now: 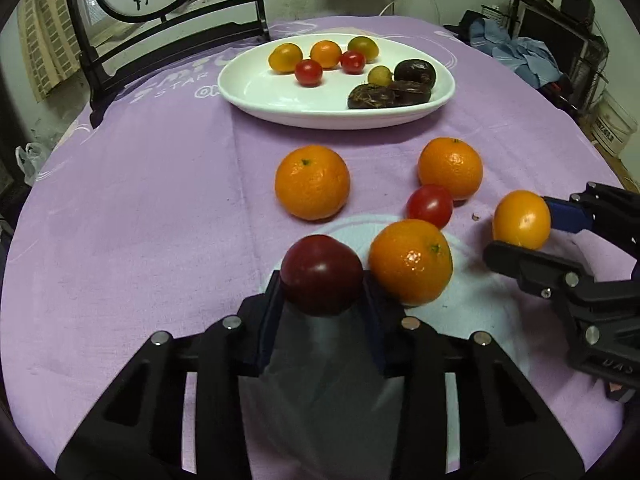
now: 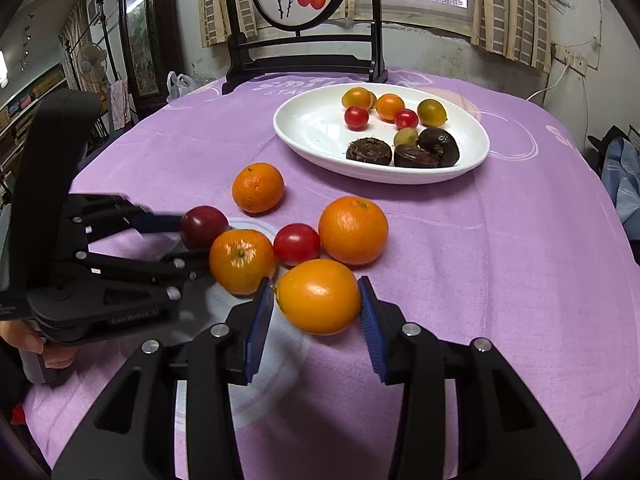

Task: Organize fruits
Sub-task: 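Grasp a dark red tomato with the left tool while the right grasps a yellow-orange tomato, then carry both tomatoes to the plate and open both tools to drop them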

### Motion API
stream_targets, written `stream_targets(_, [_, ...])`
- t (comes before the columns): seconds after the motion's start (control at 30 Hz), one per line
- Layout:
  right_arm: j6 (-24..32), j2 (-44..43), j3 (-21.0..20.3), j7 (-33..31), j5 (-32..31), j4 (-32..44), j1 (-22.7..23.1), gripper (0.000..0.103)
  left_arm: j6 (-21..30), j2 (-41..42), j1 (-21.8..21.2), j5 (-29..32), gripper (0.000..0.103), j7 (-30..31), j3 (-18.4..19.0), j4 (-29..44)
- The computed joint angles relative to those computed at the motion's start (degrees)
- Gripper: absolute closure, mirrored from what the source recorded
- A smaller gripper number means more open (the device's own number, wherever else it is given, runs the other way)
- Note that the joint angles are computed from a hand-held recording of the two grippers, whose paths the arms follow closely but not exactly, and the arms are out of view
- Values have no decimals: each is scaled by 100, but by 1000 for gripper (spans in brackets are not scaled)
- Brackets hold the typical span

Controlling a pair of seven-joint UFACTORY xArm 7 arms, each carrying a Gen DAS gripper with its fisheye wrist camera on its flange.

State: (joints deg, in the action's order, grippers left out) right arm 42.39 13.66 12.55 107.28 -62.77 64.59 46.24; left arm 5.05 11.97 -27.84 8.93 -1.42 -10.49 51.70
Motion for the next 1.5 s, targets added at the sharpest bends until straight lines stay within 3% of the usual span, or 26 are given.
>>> stream_targets(0.07, [22, -10, 0, 19, -11, -4, 7, 60, -22, -11, -109, 133, 65, -129, 113, -16])
stream_targets(0.17, [85, -79, 2, 185, -123, -51, 33, 60, 136, -96, 36, -68, 65, -55, -37, -36])
stream_targets(0.3, [206, -340, 64, 631, -470, -188, 27, 60, 150, -462, 636, -1268, 65, 931, -730, -176])
stream_targets(0.4, [329, -424, 153, 566, -571, -118, -56, 60, 178, -631, 644, -1894, 65, 1395, -794, -29])
stream_targets(0.5, [517, -354, 167, 129, -506, 139, -139, 60, 183, -499, 179, -1008, 65, 465, -261, 344])
stream_targets(0.73, [607, 57, -94, -598, -471, 722, -378, 60, 803, 627, -146, -556, 65, -480, 73, 1967])
stream_targets(1.13, [15, 816, -696, -1102, -3, 1275, -645, 60, 1614, 1879, -331, -223, 64, -1134, 309, 3582])
stream_targets(1.17, [-9, 850, -733, -1124, 19, 1298, -634, 60, 1634, 1920, -298, -266, 63, -1126, 275, 3645])
stream_targets(1.23, [62, 921, -810, -1121, 27, 1360, -574, 59, 1552, 1924, -224, -402, 42, -1144, 207, 3657])
stream_targets(1.27, [174, 939, -859, -1043, -47, 1378, -501, 57, 1514, 1886, -275, -370, 24, -1232, 274, 3623])
stream_targets(1.33, [304, 884, -910, -830, -276, 1308, -392, 50, 1282, 1708, -301, -309, 23, -1332, 322, 3400])
stream_targets(1.5, [274, 460, -796, -195, -594, 814, -422, 49, 1055, 1264, -257, -225, 22, -1293, 285, 2883])
